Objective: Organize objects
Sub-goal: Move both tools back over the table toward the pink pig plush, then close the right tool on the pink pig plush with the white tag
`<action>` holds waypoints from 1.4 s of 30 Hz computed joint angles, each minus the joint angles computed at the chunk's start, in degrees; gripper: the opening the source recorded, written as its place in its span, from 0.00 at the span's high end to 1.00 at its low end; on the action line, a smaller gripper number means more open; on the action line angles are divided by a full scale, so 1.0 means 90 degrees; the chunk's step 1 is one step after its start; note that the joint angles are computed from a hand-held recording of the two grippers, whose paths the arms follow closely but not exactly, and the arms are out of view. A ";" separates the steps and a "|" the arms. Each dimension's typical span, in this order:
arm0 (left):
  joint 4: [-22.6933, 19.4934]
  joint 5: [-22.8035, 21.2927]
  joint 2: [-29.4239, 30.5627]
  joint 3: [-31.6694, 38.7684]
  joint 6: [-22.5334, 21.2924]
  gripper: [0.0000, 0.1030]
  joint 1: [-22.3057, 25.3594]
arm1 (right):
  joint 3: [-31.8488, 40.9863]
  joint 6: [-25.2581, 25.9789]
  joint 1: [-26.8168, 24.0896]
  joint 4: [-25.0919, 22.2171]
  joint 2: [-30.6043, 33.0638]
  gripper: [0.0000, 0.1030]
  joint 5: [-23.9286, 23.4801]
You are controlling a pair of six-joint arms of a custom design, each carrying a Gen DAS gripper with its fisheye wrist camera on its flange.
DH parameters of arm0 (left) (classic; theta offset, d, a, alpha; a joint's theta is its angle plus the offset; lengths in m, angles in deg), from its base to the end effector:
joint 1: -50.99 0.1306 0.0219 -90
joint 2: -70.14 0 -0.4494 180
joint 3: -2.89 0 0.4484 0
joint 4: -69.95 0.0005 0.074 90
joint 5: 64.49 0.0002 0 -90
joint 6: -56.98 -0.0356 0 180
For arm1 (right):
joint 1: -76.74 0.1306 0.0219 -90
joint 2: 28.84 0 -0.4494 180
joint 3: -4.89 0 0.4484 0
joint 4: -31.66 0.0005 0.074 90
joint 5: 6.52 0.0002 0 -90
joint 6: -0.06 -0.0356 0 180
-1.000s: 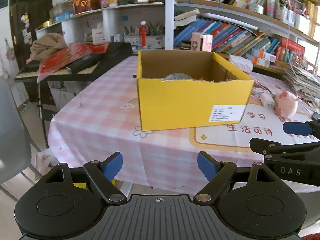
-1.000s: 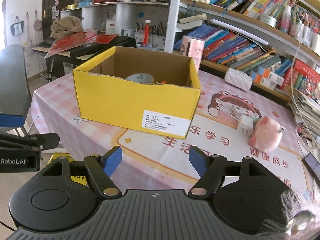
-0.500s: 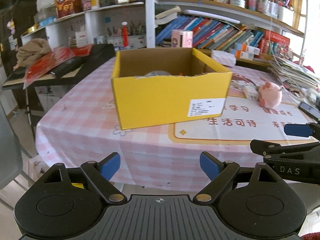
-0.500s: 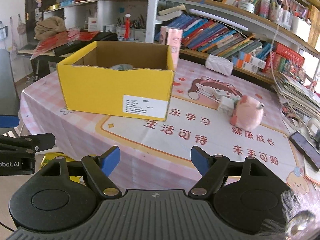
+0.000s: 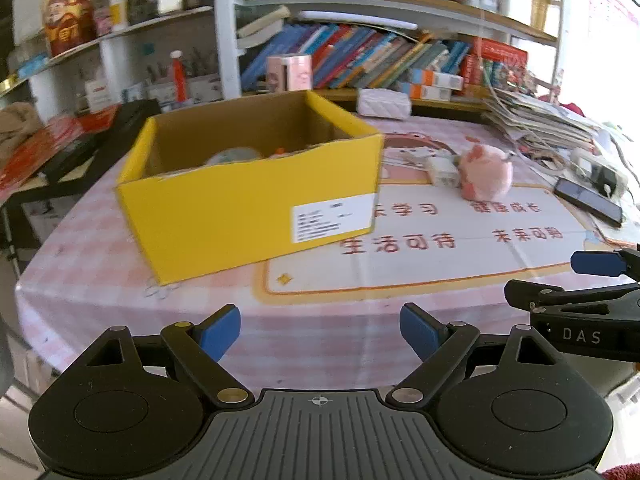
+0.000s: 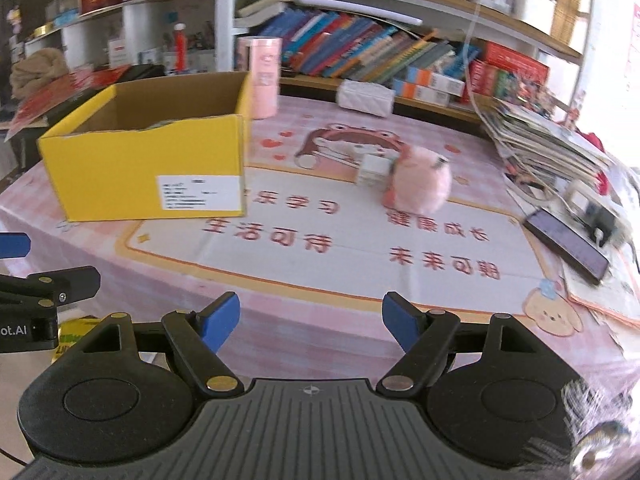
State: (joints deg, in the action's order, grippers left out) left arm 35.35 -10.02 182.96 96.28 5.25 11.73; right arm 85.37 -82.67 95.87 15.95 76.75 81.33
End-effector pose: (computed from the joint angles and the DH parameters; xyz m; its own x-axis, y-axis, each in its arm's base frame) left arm 0.5388 -0.4143 0.3122 -0.6473 -0.1220 -0.7524 -0.1913 0.9815 0.0055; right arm 0.5963 0.2077 0.3014 -0.5678 -0.3308 -0.7538 -0.4296 0.9002 -0.0714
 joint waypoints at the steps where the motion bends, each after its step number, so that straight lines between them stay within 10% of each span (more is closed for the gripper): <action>1: 0.0017 0.0034 0.0052 0.0066 -0.0043 0.14 0.0000 | 0.0017 -0.0012 -0.0040 -0.0018 0.0012 0.25 0.0029; 20: -0.0295 0.0442 0.1401 0.2091 -0.0617 0.14 0.0154 | 0.1243 0.0219 -0.0750 -0.0563 0.0830 0.25 -0.0121; 42: -0.2116 0.0054 0.2916 0.4668 0.0225 0.13 0.0206 | 0.3385 0.1191 -0.1203 -0.1698 0.2272 0.18 -0.1311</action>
State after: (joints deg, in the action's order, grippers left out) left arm 16.31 -9.53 209.21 138.29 7.27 13.58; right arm 115.83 -71.95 85.05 0.67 97.19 69.53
